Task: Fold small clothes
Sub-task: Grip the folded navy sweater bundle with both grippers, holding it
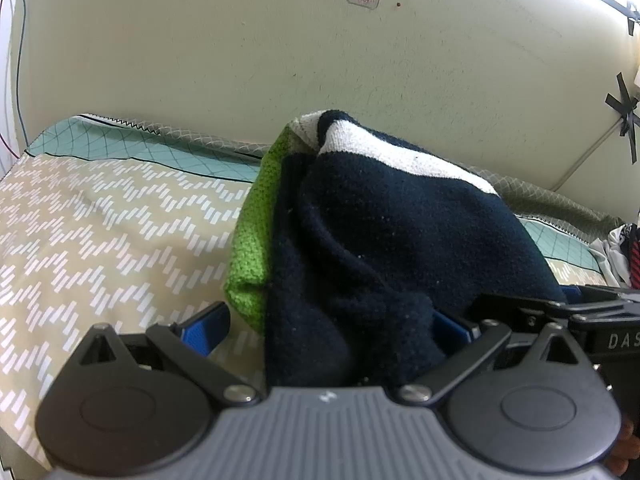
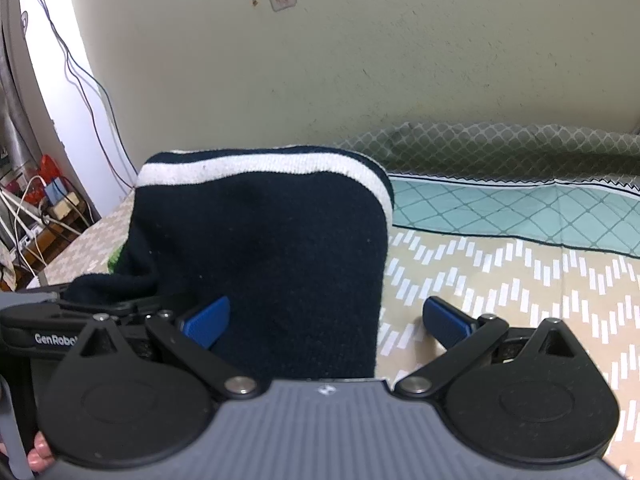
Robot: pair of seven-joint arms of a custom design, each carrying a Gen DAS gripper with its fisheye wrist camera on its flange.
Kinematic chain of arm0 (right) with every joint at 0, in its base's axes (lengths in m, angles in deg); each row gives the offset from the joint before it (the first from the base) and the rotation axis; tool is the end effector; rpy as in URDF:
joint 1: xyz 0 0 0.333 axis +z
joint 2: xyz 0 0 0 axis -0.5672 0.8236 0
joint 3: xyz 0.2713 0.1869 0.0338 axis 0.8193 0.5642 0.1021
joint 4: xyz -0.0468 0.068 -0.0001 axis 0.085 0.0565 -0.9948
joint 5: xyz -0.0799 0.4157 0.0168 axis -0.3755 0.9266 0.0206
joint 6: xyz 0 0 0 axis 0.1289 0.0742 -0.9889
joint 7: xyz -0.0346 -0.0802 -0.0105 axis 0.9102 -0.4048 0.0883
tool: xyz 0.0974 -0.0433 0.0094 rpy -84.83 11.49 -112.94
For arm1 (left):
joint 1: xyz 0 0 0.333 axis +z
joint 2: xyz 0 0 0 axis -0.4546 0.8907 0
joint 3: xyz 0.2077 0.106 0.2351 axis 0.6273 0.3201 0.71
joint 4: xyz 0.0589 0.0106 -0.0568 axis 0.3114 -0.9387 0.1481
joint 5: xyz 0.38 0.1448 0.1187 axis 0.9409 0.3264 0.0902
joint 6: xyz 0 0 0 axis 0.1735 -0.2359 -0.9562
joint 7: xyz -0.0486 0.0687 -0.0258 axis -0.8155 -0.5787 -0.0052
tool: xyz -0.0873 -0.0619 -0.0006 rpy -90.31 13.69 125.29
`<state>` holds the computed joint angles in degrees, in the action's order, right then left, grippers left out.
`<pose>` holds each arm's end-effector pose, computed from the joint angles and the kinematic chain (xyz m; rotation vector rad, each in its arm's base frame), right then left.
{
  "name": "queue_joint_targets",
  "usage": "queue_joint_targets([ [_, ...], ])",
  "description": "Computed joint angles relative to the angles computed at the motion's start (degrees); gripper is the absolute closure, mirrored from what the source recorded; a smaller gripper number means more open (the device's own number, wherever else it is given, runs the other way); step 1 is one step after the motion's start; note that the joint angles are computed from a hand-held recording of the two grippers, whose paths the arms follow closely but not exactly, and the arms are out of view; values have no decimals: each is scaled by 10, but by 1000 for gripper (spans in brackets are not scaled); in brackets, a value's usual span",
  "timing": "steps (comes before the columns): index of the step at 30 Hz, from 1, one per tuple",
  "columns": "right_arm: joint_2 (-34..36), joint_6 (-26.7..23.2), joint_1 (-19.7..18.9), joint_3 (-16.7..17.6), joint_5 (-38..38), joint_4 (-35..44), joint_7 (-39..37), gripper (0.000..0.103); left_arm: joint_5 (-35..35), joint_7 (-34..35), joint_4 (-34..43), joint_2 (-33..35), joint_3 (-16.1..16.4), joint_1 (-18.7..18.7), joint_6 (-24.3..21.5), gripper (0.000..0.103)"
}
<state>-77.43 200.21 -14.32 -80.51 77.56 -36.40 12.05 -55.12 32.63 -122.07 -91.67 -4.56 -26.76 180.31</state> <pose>0.5753 0.2834 0.4526 -1.9561 0.8999 -0.1369 0.3455 -0.1277 0.4837 -1.9728 1.3532 -0.8469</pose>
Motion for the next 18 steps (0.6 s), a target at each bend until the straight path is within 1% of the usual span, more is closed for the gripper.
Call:
queue_joint_targets([
  [10,-5,12,3,1,2,-5,-14,6,-7,4,-6,5,9,-3,12,0],
  [18,-7,17,5,1,0,-7,-14,6,-11,6,-6,7,8,0,14,0],
])
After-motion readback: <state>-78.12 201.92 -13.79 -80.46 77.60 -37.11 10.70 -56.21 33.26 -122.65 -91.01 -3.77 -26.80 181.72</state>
